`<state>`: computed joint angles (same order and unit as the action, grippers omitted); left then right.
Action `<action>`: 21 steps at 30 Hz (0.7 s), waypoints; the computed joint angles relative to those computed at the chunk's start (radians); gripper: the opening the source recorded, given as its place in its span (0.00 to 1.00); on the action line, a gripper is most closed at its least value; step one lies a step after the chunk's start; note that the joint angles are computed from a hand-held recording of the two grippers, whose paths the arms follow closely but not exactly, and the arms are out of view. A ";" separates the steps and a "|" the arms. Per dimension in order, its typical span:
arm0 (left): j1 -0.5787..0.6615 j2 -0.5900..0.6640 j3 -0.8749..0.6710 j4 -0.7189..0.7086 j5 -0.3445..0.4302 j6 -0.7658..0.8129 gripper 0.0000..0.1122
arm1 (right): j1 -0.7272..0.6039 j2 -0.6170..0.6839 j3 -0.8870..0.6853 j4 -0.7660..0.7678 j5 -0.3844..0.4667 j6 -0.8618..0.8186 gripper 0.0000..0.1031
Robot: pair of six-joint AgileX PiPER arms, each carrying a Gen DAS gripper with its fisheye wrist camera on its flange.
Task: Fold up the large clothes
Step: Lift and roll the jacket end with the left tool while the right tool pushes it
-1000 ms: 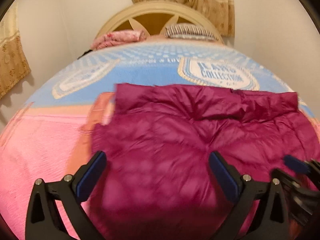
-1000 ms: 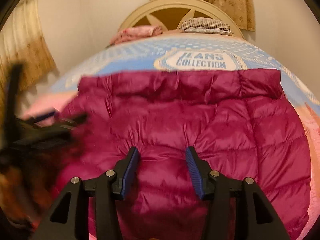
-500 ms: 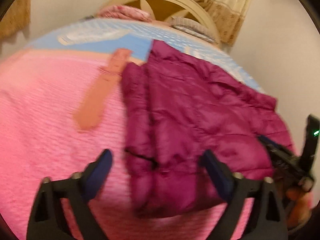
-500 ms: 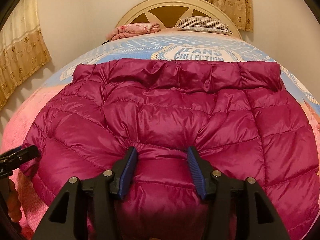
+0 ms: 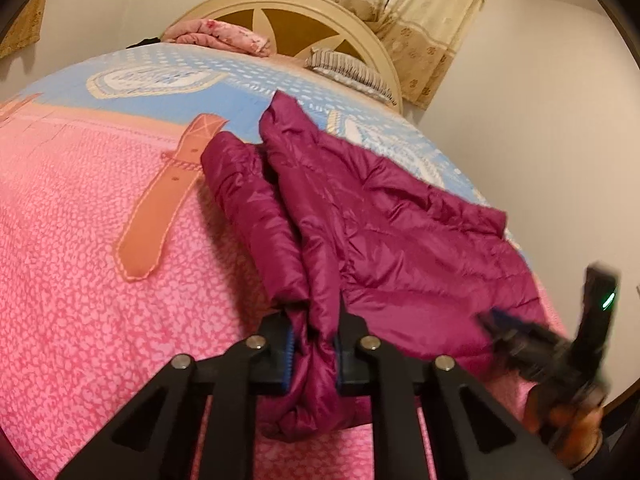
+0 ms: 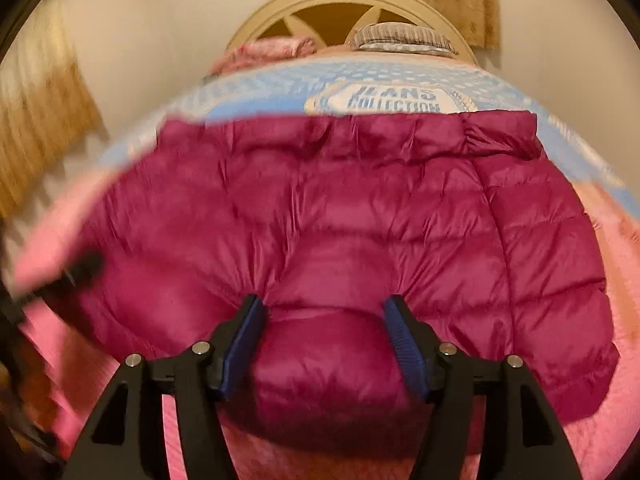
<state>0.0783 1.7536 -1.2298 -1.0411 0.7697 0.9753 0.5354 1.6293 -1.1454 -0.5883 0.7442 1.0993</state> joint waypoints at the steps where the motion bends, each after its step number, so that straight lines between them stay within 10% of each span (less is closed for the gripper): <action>1: 0.013 0.005 -0.012 -0.018 0.019 0.020 0.12 | 0.017 0.020 -0.002 -0.027 0.015 0.016 0.63; 10: -0.067 -0.178 -0.047 -0.041 0.048 0.021 0.11 | -0.105 -0.094 0.081 0.171 -0.137 -0.154 0.66; 21: -0.511 -0.134 -0.207 0.246 -0.207 -0.104 0.11 | -0.428 -0.476 0.264 0.265 -0.233 -0.296 0.66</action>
